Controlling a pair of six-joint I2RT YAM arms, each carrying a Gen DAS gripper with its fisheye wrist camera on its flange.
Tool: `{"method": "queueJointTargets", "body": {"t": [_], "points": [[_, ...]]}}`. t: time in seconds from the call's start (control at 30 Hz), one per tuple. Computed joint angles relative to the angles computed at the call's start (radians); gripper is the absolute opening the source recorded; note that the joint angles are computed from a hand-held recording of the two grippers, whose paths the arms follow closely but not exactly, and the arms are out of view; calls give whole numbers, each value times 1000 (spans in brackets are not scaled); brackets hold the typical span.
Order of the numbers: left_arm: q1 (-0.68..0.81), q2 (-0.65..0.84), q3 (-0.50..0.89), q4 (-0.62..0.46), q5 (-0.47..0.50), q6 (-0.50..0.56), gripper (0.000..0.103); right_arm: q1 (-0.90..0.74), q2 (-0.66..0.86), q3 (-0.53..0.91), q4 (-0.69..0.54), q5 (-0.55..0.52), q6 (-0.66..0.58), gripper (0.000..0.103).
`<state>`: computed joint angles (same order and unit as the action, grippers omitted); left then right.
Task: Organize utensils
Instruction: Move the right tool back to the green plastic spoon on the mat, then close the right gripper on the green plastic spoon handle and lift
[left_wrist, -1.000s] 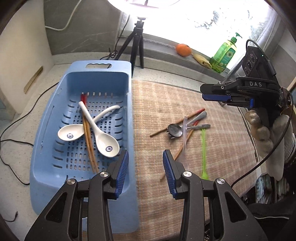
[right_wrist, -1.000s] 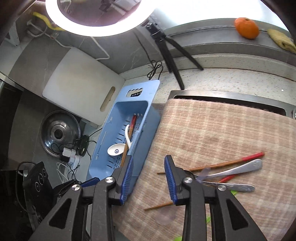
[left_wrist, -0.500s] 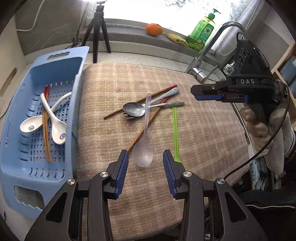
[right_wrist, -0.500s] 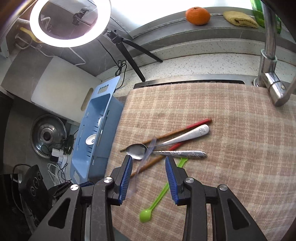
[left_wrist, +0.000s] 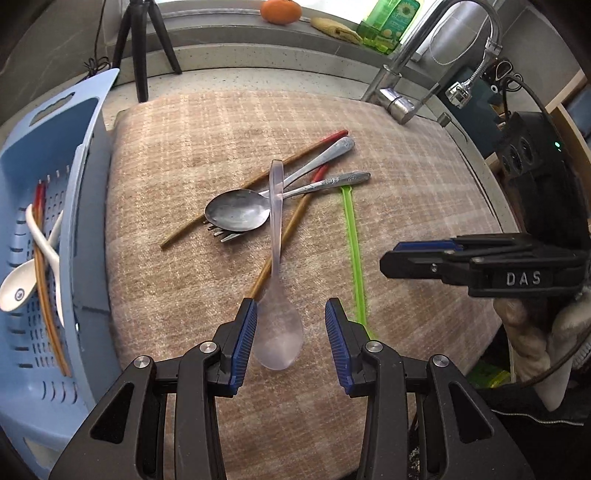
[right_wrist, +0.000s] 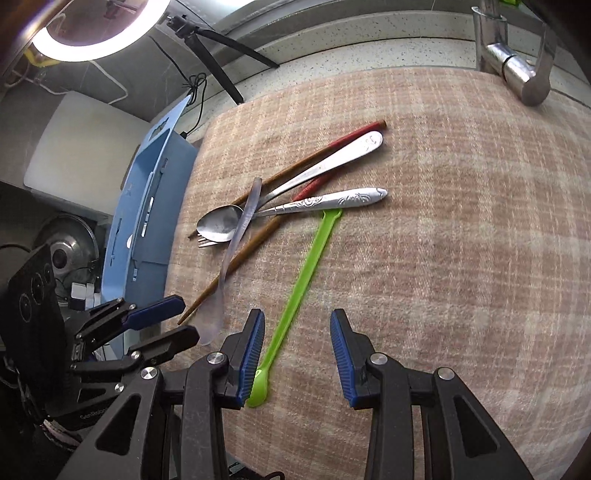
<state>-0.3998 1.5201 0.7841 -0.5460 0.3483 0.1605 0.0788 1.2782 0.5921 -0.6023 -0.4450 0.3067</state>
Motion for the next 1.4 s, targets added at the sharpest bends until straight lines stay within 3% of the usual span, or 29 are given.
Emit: {"method": "queueJointTargets", "body": {"t": [0.03, 0.13, 0.27, 0.33, 0.8, 0.9, 1.0, 1.27, 1.4], "points": [[1, 18, 10, 0, 1, 11, 37, 16, -10, -10, 9, 11, 21, 34], [1, 72, 40, -3, 4, 46, 24, 64, -45, -32, 30, 55, 77, 33], [-8, 113, 67, -9, 15, 88, 22, 71, -70, -60, 58, 57, 137, 32], [-21, 121, 75, -12, 18, 106, 22, 72, -64, -64, 74, 59, 163, 25], [-21, 126, 71, -30, 66, 155, 22, 149, 128, 30, 129, 118, 269, 22], [8, 92, 70, -50, 91, 158, 22, 184, 178, 83, 95, 160, 249, 22], [27, 81, 72, -65, 84, 164, 22, 219, 225, 141, 37, 229, 216, 11], [22, 75, 58, -53, 58, 155, 22, 286, 276, 235, -108, 372, 59, 7], [8, 102, 69, -49, 40, 143, 22, 214, 237, 195, -112, 332, 18, 7]]}}
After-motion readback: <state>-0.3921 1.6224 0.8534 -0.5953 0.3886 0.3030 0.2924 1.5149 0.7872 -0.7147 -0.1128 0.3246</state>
